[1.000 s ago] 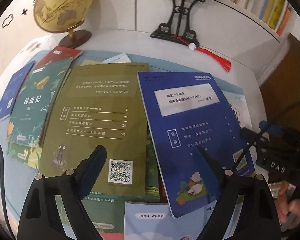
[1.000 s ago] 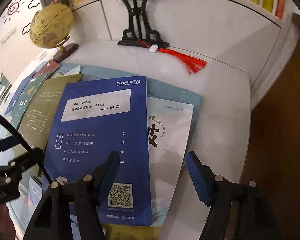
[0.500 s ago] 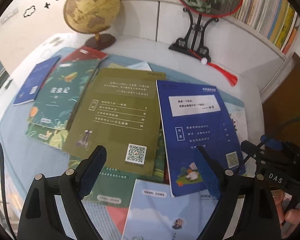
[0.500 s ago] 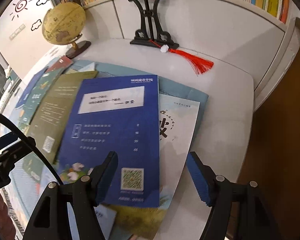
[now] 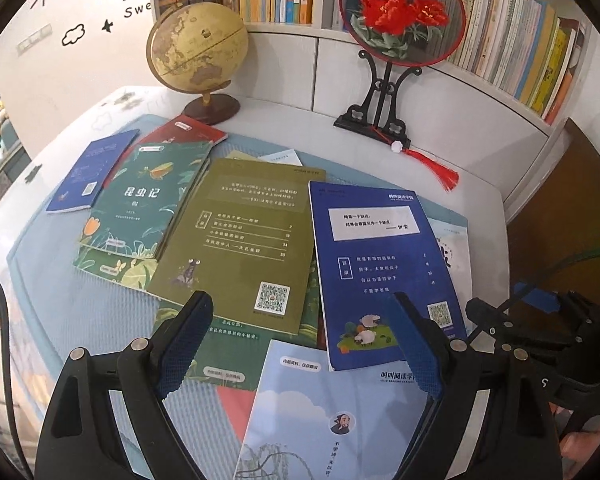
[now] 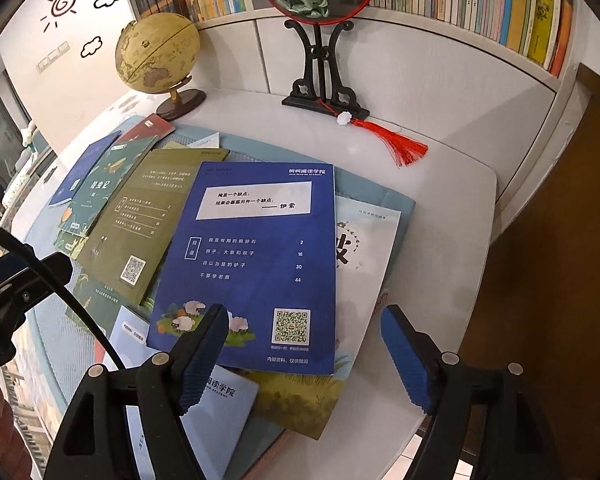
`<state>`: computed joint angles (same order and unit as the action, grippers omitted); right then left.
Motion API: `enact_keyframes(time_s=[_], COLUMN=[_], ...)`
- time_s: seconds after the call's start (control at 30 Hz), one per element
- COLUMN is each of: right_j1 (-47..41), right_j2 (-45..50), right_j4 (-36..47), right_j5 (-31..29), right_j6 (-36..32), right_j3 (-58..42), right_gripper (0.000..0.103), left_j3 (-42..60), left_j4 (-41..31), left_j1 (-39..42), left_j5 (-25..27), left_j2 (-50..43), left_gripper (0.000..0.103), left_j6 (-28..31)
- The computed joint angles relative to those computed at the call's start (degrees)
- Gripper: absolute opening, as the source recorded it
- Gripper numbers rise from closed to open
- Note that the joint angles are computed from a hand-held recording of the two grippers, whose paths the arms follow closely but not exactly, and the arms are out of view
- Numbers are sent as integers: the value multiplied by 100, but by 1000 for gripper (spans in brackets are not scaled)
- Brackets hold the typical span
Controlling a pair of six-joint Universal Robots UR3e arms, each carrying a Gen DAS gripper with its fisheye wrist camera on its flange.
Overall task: Organize books
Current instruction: 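Move the open left gripper toward the blue sheep-cover booklet's edge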
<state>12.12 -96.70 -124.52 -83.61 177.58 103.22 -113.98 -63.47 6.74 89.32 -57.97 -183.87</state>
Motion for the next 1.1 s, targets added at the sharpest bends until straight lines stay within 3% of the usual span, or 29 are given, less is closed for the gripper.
enact_keyframes(time_s=[0.13, 0.4, 0.6, 0.67, 1.1], right_j1=[85, 237, 329, 271, 220], right_j2=[314, 1187, 1632, 1768, 1990], right_j4=[-149, -507, -658, -620, -361], right_j5=[-274, -551, -677, -645, -97], right_j6=[207, 269, 346, 391, 221], right_j3=[-76, -349, -472, -528, -763], right_gripper=[82, 80, 76, 72, 72], left_j3=[-290, -604, -594, -594, -605], left_j4=[174, 939, 1409, 1470, 1601], left_j1=[135, 199, -68, -82, -173], left_j5=[-223, -530, -412, -432, -520], left_j2=[-41, -963, -1734, -1854, -2107], left_gripper=[88, 87, 85, 85, 84], left_j6=[251, 291, 181, 212, 305])
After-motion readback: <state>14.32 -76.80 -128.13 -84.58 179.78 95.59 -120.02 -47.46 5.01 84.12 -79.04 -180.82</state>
